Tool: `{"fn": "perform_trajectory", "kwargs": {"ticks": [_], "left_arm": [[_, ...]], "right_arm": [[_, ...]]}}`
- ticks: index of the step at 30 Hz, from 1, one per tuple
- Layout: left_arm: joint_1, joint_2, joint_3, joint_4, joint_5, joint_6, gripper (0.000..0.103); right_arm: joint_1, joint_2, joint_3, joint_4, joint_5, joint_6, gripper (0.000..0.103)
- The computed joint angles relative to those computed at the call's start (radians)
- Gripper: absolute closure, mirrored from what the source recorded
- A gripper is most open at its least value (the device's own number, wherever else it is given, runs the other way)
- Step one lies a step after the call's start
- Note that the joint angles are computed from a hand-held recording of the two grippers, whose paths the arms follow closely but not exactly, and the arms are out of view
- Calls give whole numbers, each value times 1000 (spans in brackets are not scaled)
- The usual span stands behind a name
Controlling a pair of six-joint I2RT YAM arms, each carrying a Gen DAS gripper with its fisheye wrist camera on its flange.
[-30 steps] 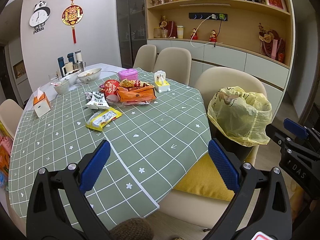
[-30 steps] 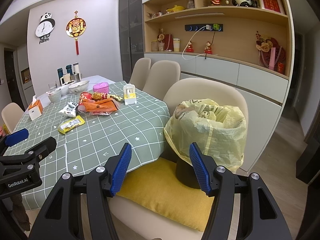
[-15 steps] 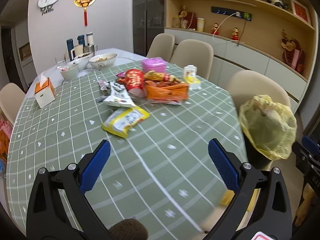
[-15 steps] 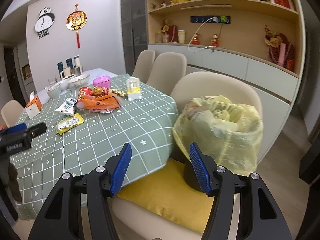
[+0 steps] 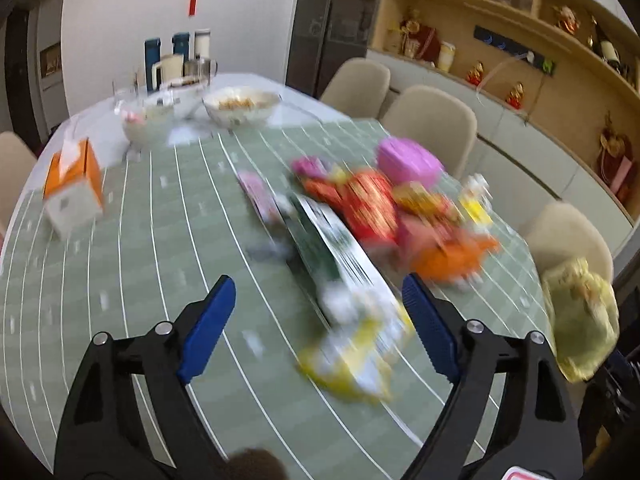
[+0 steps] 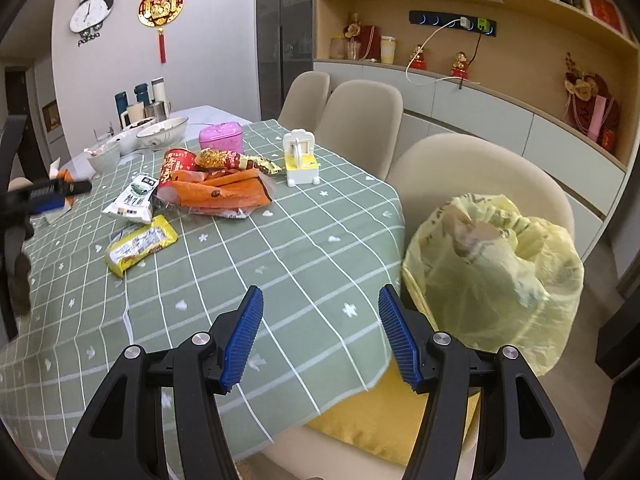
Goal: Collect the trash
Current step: 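Grasp the pink wrapper with the left tool while the right tool grasps the white milk carton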
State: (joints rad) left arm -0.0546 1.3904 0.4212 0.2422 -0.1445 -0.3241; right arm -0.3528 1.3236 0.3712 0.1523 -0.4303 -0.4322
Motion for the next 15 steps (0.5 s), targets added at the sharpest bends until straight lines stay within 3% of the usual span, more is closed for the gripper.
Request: {"fn": "perform_trajectory", "kwargs": {"ticks": [3, 5, 10, 12, 13, 15], "left_arm": [[209, 221, 164, 54, 198, 111, 26], [278, 380, 302, 35, 266, 125, 32], [331, 722, 646, -106, 333, 120, 43], [326, 793, 725, -147, 341, 133, 48], [322, 820, 757, -165, 343, 146, 53], [316, 847, 792, -188, 347, 176, 88]], "right_arm": [[107, 10, 2, 43, 104, 81, 46], [188, 46, 25, 61, 181, 139, 46], [326, 136, 106, 34, 305, 273, 46], [361, 150, 117, 33, 344, 294, 46], [386, 164, 128, 31, 368, 300, 46], [422, 195, 147, 30, 398, 305, 46]]}}
